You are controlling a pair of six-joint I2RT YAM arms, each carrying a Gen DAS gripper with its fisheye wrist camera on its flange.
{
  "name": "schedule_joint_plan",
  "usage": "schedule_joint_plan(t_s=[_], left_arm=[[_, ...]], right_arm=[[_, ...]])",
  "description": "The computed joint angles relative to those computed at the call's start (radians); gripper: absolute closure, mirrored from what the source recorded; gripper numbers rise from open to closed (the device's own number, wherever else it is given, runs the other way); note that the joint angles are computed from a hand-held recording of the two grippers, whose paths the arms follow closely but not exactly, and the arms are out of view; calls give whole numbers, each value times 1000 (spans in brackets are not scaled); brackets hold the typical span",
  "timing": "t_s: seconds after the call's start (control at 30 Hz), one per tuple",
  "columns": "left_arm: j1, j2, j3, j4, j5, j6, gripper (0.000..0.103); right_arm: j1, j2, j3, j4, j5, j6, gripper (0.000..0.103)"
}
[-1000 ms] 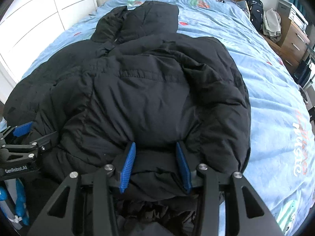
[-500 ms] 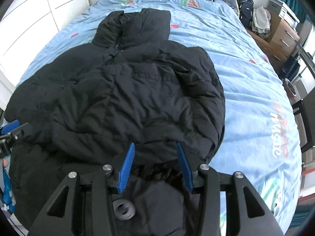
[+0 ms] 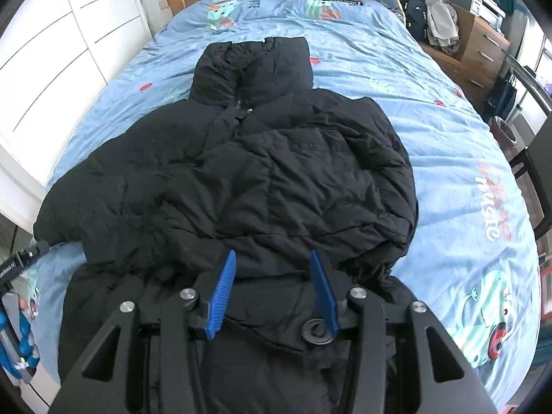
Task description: Fold large clothes
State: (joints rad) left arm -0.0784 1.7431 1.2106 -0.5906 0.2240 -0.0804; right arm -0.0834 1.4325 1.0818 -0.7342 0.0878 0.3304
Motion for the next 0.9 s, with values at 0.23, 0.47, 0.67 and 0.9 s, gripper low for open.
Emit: schedule_joint_plan(t_s=[0.23,0.47,0.67,0.9], left_arm=[[212,169,130,-21,104,-9,1],[354,376,326,-55,186,-58,1],[405,534,480,-79,271,-146,2],[434,650,584,-96,350,-253,8]], right_arm=[[71,55,77,-34,34,69,59],[119,133,130,-31,53,96,59],[140,179,164,-44,65,104,59],[127,178,176,-72,77,110,59]])
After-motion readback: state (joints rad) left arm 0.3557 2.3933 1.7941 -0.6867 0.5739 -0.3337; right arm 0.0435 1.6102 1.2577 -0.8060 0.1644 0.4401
